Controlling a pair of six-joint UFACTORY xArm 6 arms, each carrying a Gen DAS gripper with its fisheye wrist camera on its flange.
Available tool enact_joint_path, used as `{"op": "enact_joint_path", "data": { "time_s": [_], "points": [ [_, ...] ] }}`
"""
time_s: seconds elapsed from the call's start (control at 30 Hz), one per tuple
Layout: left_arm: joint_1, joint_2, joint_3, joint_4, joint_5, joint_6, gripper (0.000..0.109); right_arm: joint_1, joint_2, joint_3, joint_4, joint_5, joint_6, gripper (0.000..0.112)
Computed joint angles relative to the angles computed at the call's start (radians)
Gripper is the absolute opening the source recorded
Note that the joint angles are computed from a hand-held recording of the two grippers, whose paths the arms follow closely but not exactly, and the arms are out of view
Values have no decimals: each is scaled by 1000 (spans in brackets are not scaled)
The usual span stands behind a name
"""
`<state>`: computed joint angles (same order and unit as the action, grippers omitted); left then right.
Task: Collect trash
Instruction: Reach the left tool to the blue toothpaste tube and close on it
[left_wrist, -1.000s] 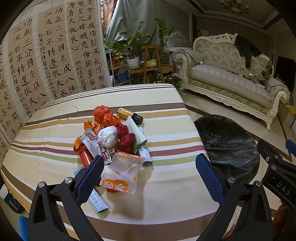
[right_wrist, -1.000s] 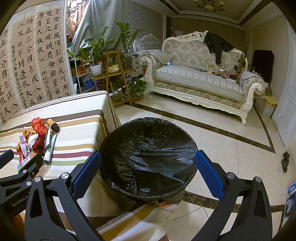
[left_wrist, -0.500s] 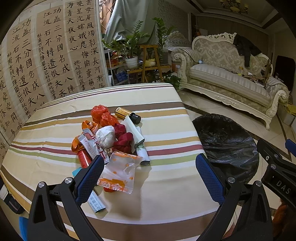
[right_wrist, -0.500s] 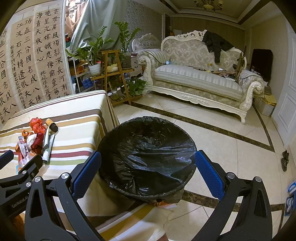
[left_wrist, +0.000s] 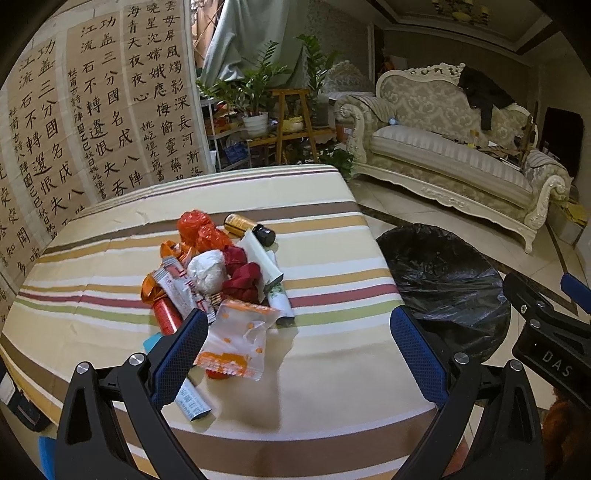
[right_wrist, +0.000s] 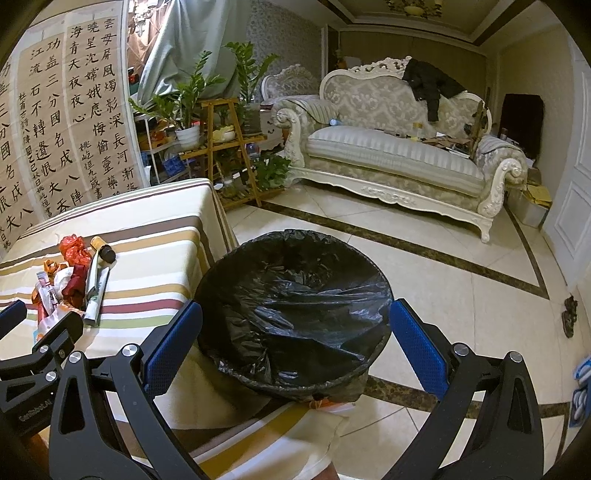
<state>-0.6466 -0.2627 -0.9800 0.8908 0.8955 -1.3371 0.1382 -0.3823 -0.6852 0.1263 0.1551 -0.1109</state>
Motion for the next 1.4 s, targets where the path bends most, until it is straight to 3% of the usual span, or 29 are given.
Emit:
{"op": "enact_joint_path", "data": {
  "time_s": [0.3,0.43,0.5,0.63,1.03,1.4],
  "points": [
    [12,-110,92,-29,41,6,96,53,-14,9,58,33,-52,98],
    [19,-170,148,-48,72,-4,96,83,-16,13,84,48,-78,86],
    [24,-195,172,-58,87,-4,95,97,-20,14,121,63,-109,85],
    [46,-241,220,-99,108,-5,76,123,-27,26,130,67,-117,85],
    [86,-244,252,-176,83,12,75,150,-40,45,145,76,-129,85],
    [132,-345,336,-238,89,50,75,163,-43,44,152,87,-136,85]
  ]
}}
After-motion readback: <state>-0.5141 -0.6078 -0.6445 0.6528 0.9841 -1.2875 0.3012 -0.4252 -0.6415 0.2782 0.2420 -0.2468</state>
